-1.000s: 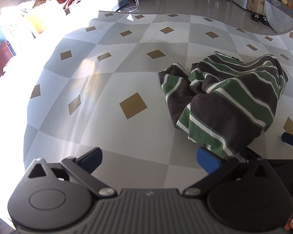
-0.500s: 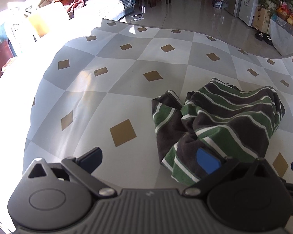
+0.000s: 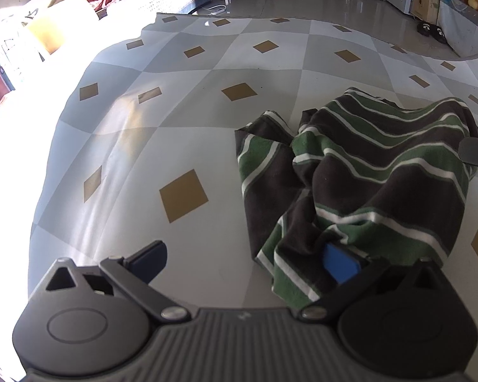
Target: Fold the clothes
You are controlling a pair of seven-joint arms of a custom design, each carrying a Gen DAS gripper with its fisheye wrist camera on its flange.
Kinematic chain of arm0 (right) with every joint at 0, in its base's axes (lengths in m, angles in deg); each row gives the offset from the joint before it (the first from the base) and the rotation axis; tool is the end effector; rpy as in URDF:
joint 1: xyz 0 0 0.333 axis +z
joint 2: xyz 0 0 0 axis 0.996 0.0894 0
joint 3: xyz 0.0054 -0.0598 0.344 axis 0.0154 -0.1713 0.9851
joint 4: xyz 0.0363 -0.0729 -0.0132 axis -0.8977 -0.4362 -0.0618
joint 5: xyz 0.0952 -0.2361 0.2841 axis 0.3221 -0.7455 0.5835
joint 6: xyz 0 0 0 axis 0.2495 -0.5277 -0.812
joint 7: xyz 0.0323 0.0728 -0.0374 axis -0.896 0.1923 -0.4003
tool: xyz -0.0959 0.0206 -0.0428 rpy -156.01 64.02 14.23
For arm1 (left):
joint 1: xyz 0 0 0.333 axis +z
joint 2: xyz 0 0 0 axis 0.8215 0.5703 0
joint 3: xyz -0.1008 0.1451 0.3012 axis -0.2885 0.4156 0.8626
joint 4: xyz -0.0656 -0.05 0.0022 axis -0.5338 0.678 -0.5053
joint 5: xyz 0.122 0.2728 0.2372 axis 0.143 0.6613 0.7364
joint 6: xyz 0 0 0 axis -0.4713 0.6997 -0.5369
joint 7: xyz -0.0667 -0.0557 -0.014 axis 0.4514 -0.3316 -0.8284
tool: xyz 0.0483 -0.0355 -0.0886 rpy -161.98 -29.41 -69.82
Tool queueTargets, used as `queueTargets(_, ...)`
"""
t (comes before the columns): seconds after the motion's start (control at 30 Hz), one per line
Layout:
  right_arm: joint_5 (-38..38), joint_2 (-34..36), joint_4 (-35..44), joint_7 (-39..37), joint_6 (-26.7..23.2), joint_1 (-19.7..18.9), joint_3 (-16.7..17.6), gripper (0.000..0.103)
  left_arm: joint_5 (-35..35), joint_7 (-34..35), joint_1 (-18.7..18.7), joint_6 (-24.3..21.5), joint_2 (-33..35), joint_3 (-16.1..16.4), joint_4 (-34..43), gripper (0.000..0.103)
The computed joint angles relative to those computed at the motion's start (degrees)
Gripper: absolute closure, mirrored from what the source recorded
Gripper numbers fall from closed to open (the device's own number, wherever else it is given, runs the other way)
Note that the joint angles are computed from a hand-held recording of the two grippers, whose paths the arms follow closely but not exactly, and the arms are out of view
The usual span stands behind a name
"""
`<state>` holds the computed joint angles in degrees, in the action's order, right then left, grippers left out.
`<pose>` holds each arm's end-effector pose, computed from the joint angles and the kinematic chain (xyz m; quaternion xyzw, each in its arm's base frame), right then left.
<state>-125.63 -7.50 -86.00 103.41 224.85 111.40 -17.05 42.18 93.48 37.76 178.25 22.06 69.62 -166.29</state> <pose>0.4474 0.3230 0.4520 -0.6773 0.6333 -0.1237 0.3535 0.3950 -0.2745 0.4321 -0.7520 0.6026 -0.1147 0.2412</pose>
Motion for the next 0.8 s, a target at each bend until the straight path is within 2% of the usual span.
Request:
queueTargets(0.1,-1.27,1.94,1.66,3.51,0.01,0.70,-1.25,0.011,-0.18,0.41,-0.31,-0.55,0.67,-0.10,0.14,0.000)
queueTargets(0.27,0.21,4.62,3.81,3.80,-0.51,3.17,-3.78,0.011,0.65,0.30,-0.84,-1.22,1.56,-0.34,0.42,0.000)
queueTargets(0.57,9.38,7.66,4.64,-5.59,-0.31,6.77,-5.66,0.013,-0.15,0.39,-1.17,-0.76,1.70,0.00,0.20,0.000)
queueTargets(0.67,11.34,7.94,4.23,-8.50,1.23,8.28,-6.70,0.025,0.17,0.39,-1.33,-1.08,1.68,-0.21,0.25,0.000)
queueTargets(0.73,12.82,7.92,3.89,-10.80,2.50,9.09,-7.17,0.038,0.66,0.35,-1.51,-1.47,1.71,-0.42,0.35,0.000)
queueTargets(0.8,13.67,7.75,3.57,-12.48,3.36,10.51,-8.33,0.044,1.15,0.42,-1.79,-2.10,1.84,-0.66,0.59,0.000)
